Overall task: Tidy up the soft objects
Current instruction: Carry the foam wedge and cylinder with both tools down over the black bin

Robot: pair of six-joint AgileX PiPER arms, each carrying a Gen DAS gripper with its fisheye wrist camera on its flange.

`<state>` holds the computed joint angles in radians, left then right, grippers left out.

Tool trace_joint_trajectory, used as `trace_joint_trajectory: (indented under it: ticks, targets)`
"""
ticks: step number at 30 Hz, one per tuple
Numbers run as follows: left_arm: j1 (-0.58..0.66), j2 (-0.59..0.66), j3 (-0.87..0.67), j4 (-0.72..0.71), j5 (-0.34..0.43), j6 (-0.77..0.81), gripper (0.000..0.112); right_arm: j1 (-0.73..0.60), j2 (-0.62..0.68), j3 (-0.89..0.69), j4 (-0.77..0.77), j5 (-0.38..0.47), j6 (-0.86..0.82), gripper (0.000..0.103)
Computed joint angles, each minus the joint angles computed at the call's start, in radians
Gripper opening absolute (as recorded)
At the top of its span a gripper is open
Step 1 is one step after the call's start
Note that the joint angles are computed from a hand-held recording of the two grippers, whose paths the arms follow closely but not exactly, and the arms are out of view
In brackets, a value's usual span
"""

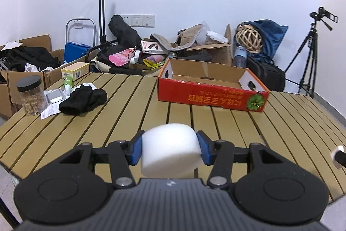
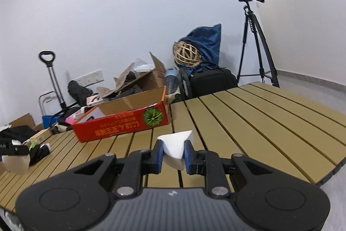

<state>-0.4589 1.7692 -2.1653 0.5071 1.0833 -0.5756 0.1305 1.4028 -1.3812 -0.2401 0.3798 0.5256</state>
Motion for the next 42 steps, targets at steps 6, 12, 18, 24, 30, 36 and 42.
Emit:
trace_joint_trajectory:
  ticks: [6,12,18,24,30,36,42]
  targets:
    - [-0.088,-0.203,0.293,0.093,-0.060,-0.147,0.052,0.024,-0.131,0.139,0.035,-0.028,-0.062,0.019]
    - [-0.159,-0.337,0.460,0.145,-0.051,-0.251,0.052,0.063,-0.246,0.252,0.090,-0.002,-0.129,0.019]
    - [-0.245,-0.442,0.608,0.198,-0.020,-0.335,0.052,0.152,-0.312,0.332,0.055,0.036,-0.107,0.019]
    - [-0.316,-0.530,0.759,0.220,0.009,-0.399,0.052,0.257,-0.350,0.395,0.016,0.086,-0.052,0.019]
    - [-0.338,-0.611,0.909,0.206,0.022,-0.441,0.052,0.367,-0.355,0.436,-0.050,0.138,0.019,0.019]
    - [-0.326,-0.664,1.025,0.178,0.007,-0.457,0.052,0.499,-0.326,0.473,-0.129,0.196,0.106,0.019]
    - [-0.270,-0.703,1.115,0.129,-0.046,-0.437,0.051,0.564,-0.243,0.456,-0.156,0.220,0.122,0.019]
